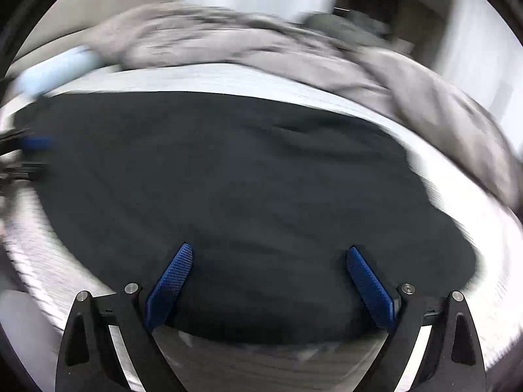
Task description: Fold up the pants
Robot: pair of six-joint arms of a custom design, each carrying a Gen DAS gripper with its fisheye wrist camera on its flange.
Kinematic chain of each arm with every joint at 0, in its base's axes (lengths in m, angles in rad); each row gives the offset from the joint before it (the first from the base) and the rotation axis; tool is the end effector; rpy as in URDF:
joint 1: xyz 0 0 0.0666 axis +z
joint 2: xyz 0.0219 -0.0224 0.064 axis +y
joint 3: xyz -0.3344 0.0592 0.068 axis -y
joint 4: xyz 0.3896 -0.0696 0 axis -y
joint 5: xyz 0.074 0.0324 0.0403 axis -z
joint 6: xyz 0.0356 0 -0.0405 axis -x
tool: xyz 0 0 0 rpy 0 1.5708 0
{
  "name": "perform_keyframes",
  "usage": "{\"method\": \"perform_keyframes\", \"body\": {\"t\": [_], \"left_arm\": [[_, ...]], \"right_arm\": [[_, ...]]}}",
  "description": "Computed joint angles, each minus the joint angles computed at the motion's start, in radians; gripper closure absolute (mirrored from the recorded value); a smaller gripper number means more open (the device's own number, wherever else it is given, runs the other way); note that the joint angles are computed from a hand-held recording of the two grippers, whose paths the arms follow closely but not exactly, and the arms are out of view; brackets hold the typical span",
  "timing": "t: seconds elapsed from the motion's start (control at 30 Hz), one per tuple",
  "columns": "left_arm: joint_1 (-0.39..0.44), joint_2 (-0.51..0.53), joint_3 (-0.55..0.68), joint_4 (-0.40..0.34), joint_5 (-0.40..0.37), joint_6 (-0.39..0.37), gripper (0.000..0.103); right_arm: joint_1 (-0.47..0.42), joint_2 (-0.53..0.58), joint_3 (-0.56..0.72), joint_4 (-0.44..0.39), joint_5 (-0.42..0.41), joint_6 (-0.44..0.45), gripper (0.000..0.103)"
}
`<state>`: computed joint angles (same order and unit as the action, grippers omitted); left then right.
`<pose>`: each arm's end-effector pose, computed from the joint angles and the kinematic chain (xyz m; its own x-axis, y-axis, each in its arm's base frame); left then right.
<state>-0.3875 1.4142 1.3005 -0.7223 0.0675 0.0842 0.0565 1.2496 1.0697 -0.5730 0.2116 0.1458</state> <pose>0.4593 -0.1905 0.3459 -0.7198 0.2031 -0.6638 0.3596 0.9270 -0.1063 0.4432 0.0172 0.3251 -0.6896 -0.1813 -0.7011 -0.0024 0.9687 -0.2481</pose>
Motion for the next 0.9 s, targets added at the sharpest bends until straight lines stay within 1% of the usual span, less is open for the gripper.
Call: {"method": "perform_keyframes", "body": {"t": [0.03, 0.07, 0.1, 0.13, 0.17, 0.2, 0.23, 0.27, 0.33, 0.37, 0.4, 0.47, 0.5, 0.53, 0.57, 0.6, 0.63, 0.67, 0.7, 0.77, 0.8, 0.83, 0.87, 0.9], "left_arm": [[0.016, 0.001, 0.0, -0.001, 0.008, -0.002, 0.017], [0.028, 0.001, 0.0, -0.002, 0.014, -0.008, 0.017], [0.042, 0.014, 0.017, -0.008, 0.019, -0.018, 0.017], [0.05, 0.025, 0.036, -0.018, 0.01, -0.029, 0.017], [0.046, 0.021, 0.04, -0.025, -0.005, -0.032, 0.017], [0.041, 0.032, 0.069, -0.042, -0.01, -0.037, 0.017], [0.034, 0.043, 0.093, -0.054, -0.006, -0.033, 0.017], [0.024, 0.066, 0.133, -0.07, 0.001, -0.021, 0.017], [-0.003, 0.133, 0.234, -0.102, 0.009, 0.01, 0.017], [-0.016, 0.186, 0.305, -0.131, 0.016, 0.02, 0.017], [-0.03, 0.259, 0.404, -0.18, 0.034, 0.034, 0.017], [-0.049, 0.358, 0.534, -0.239, 0.063, 0.048, 0.017], [-0.057, 0.428, 0.623, -0.286, 0.083, 0.029, 0.017], [-0.066, 0.474, 0.681, -0.325, 0.074, 0.014, 0.017], [-0.07, 0.515, 0.734, -0.369, 0.051, -0.004, 0.017], [-0.069, 0.551, 0.775, -0.409, 0.013, -0.024, 0.017], [-0.063, 0.549, 0.767, -0.398, 0.019, -0.038, 0.017], [-0.052, 0.53, 0.736, -0.375, 0.039, -0.052, 0.017], [-0.042, 0.514, 0.715, -0.368, 0.036, -0.063, 0.017], [-0.016, 0.484, 0.671, -0.357, -0.003, -0.072, 0.016], [0.001, 0.471, 0.65, -0.351, -0.012, -0.06, 0.015], [0.012, 0.462, 0.635, -0.343, -0.015, -0.051, 0.015], [0.024, 0.446, 0.615, -0.333, -0.02, -0.041, 0.015], [0.032, 0.429, 0.594, -0.324, -0.028, -0.033, 0.016]], "right_arm": [[-0.05, -0.005, -0.013, 0.026, 0.053, -0.015, 0.007], [-0.085, -0.007, -0.021, 0.048, 0.074, -0.033, 0.007], [-0.126, -0.009, -0.025, 0.063, 0.076, -0.066, 0.007], [-0.148, -0.003, -0.015, 0.056, 0.065, -0.09, 0.007], [-0.165, -0.005, -0.006, 0.033, 0.033, -0.108, 0.007], [-0.166, -0.012, -0.003, 0.026, 0.031, -0.107, 0.007], [-0.15, -0.027, -0.004, 0.029, 0.067, -0.104, 0.007], [-0.136, -0.033, 0.001, 0.026, 0.08, -0.109, 0.007], [-0.106, -0.04, 0.019, 0.022, 0.031, -0.129, 0.007], [-0.083, -0.027, 0.043, 0.013, 0.006, -0.131, 0.007], [-0.056, -0.007, 0.069, 0.001, -0.006, -0.13, 0.007], [-0.003, 0.063, 0.139, -0.027, -0.052, -0.12, 0.007], [0.017, 0.111, 0.185, -0.047, -0.087, -0.117, 0.007], [0.03, 0.158, 0.225, -0.057, -0.113, -0.113, 0.007], [0.035, 0.211, 0.274, -0.085, -0.155, -0.108, 0.007], [0.045, 0.255, 0.312, -0.117, -0.173, -0.11, 0.007], [0.045, 0.3, 0.352, -0.155, -0.166, -0.092, 0.008], [0.039, 0.322, 0.369, -0.159, -0.145, -0.063, 0.008], [0.028, 0.321, 0.36, -0.147, -0.107, -0.026, 0.008], [-0.015, 0.296, 0.329, -0.12, -0.016, 0.022, 0.009], [-0.047, 0.273, 0.295, -0.096, 0.025, 0.039, 0.008], [-0.068, 0.264, 0.28, -0.082, 0.102, 0.035, 0.007], [-0.099, 0.254, 0.266, -0.08, 0.145, 0.023, 0.006], [-0.139, 0.241, 0.263, -0.102, 0.066, -0.016, 0.006]]}}
